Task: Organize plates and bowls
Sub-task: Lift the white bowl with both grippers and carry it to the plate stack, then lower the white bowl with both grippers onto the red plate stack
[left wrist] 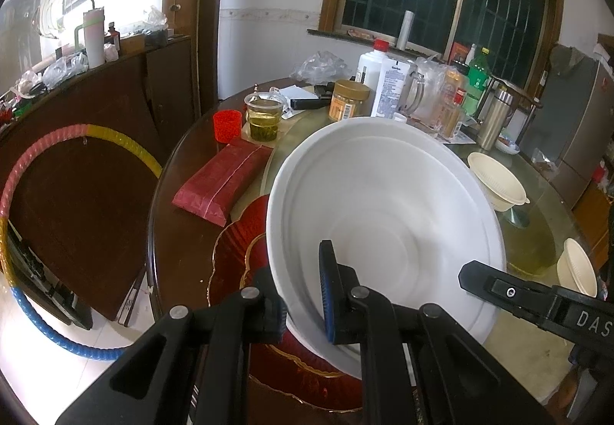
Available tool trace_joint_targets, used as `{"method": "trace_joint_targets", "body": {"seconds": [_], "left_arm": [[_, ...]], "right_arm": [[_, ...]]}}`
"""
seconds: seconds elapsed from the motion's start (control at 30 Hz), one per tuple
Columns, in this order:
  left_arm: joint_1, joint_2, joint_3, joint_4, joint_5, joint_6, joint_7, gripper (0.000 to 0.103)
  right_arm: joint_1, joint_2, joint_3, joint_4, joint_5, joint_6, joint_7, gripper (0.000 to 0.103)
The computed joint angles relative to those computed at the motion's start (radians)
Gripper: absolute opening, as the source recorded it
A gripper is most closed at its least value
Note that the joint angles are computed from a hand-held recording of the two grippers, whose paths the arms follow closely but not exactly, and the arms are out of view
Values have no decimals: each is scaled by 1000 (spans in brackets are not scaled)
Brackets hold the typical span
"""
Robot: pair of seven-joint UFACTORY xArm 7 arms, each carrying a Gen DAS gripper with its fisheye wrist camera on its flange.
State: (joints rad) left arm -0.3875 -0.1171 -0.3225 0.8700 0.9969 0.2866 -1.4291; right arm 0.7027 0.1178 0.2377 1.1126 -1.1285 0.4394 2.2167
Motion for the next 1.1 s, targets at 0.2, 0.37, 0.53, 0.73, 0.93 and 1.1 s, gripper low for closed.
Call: {"method": "trace_joint_targets", "body": {"seconds": [0.2,0.37,0.53,0.73,0.93,1.1], "left_arm": [[10,-10,-3,-7,24,-8,-21,13],[6,0,-1,-4,6,5,-6,13],[-2,5,4,-7,-18,18,15,13],[-10,12,12,-8,-52,34,42,13],[-14,13,13,-9,-62,44,52,13],[-19,17,15,-7,-77,53,60,14]], "right_arm": [[0,0,-1,6,-13,-2,0,11],[-4,3,-3,3,-10,-18,1,11],[-8,8,-12,-3,-1,-48,-6,11],[-8,16,-18,-4,15,-68,-22,11],[-5,20,-26,-5,19,-80,-25,11],[-5,19,-28,-7,23,-88,-30,11]]}}
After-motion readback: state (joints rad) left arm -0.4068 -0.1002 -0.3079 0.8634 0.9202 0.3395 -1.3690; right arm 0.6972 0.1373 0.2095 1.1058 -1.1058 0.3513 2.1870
